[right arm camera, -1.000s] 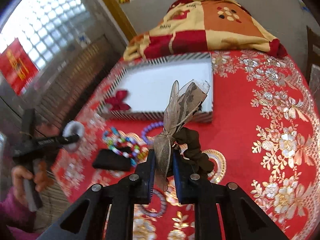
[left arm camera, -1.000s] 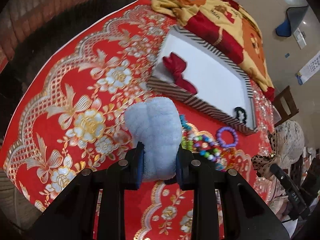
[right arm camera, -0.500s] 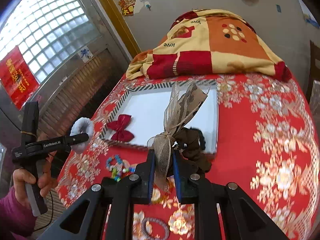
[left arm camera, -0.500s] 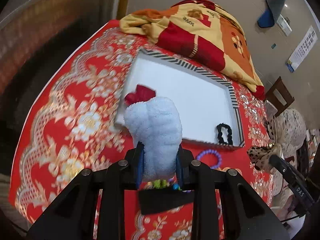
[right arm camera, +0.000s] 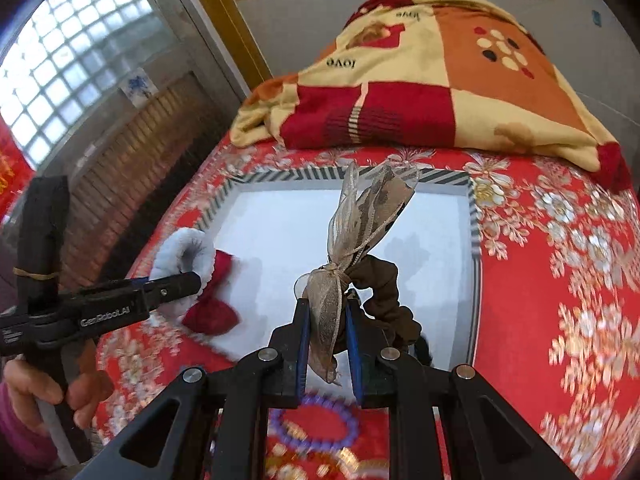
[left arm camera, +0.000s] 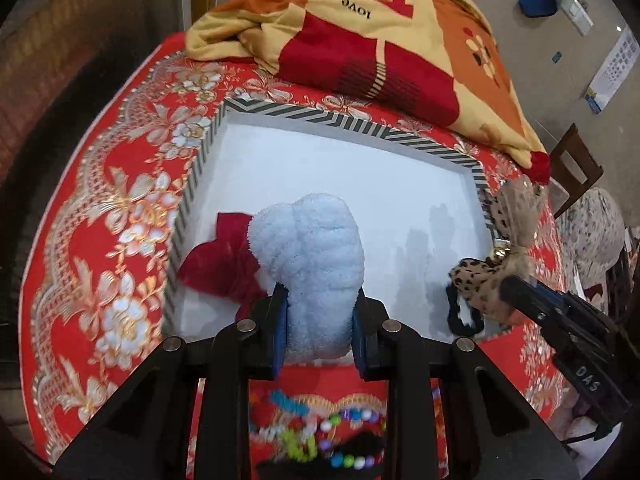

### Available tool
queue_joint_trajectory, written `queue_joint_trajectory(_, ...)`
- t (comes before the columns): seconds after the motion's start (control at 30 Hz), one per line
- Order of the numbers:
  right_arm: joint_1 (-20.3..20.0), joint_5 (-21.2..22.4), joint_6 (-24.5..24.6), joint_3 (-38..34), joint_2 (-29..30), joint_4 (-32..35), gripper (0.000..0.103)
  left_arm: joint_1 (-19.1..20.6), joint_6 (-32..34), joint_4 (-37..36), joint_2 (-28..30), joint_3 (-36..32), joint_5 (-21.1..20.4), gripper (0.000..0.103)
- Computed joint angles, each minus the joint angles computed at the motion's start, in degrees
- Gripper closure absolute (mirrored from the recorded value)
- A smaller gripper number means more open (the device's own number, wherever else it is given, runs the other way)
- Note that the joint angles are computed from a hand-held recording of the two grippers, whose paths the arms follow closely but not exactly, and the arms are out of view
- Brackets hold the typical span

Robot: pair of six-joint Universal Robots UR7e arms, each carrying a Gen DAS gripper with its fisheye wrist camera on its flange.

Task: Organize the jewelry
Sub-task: 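Carry the white scrunchie into the tray with the left tool while the right tool carries the brown scrunchie, then open both tools to release the scrunchies inside the tray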

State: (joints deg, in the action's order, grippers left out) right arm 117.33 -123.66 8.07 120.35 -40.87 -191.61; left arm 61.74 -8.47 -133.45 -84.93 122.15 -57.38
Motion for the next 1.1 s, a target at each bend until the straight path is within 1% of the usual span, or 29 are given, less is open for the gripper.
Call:
queue_joint_trajectory(0.07, -1.1, -0.3, -0.5, -2.5, 1.1, 3.1, 0.087, 0.5, 0.7, -0.9, 2.1, -0.9, 0.0, 0.078)
queue_joint_trajectory(0.23, -3.9, 1.1, -0.8, -6.6, 3.4, 8.4, 0.087, 2.2, 1.7, -1.6, 6.2, -2.8, -0.4, 0.078)
queue_joint_trajectory(0.33, -4.8, 2.0, -0.6, -8.4, 4.7, 10.7, 0.087, 2.9, 1.8, -1.5, 7.5, -3.3, -0.5, 0.078)
queue_joint_trajectory(0.53, -5.9, 3.7, 0.4, -9.9, 5.9, 12.9, 0.087, 4.1, 1.1, -0.9, 8.7, -4.1, -0.1, 0.078)
queue_joint_trajectory(0.6, -6.0, 3.9, 0.6, -9.9, 6.0, 12.2, 0.077, 4.3, 1.2, -1.3, 8.9, -4.1, 0.2, 0.078)
queue_joint_trajectory(0.63, -5.9, 3.9, 0.5, -9.8, 6.1, 11.6, 0.068, 4.3, 1.2, -1.6, 8.9, -4.1, 0.4, 0.078)
queue_joint_trajectory(0.67, -5.9, 4.1, 0.3, -9.8, 6.1, 11.1, 0.061, 4.3, 1.0, -1.9, 9.0, -4.0, 0.7, 0.077)
queue_joint_trajectory(0.7, -5.8, 4.2, 0.3, -9.6, 6.0, 10.7, 0.061, 4.3, 0.8, -2.2, 9.0, -3.9, 0.9, 0.077)
queue_joint_trajectory(0.77, -5.3, 4.1, 0.5, -8.7, 5.5, 9.3, 0.061, 4.4, 0.5, -2.4, 8.8, -3.9, 1.2, 0.066)
queue_joint_trajectory(0.83, -4.5, 3.4, 1.0, -7.4, 4.5, 7.6, 0.06, 4.1, -0.3, -2.0, 8.2, -3.7, 1.6, 0.061)
queue_joint_trajectory(0.9, -3.5, 2.6, 1.0, -5.7, 3.3, 5.1, 0.06, 3.8, -0.4, -2.2, 7.0, -3.3, 1.0, 0.055)
queue_joint_trajectory(0.97, -2.6, 1.5, 1.9, -3.8, 1.9, 3.3, 0.06, 3.2, -0.4, -3.0, 5.4, -2.5, 0.9, 0.047)
queue_joint_trajectory(1.03, -2.0, 1.1, 2.6, -1.8, 0.5, 1.6, 0.06, 2.3, -0.6, -3.2, 3.5, -1.6, 0.8, 0.043)
queue_joint_trajectory(1.1, -1.2, 0.3, 3.8, 0.2, -0.8, 0.1, 0.06, 1.3, -0.8, -3.3, 1.4, -0.6, 1.0, 0.041)
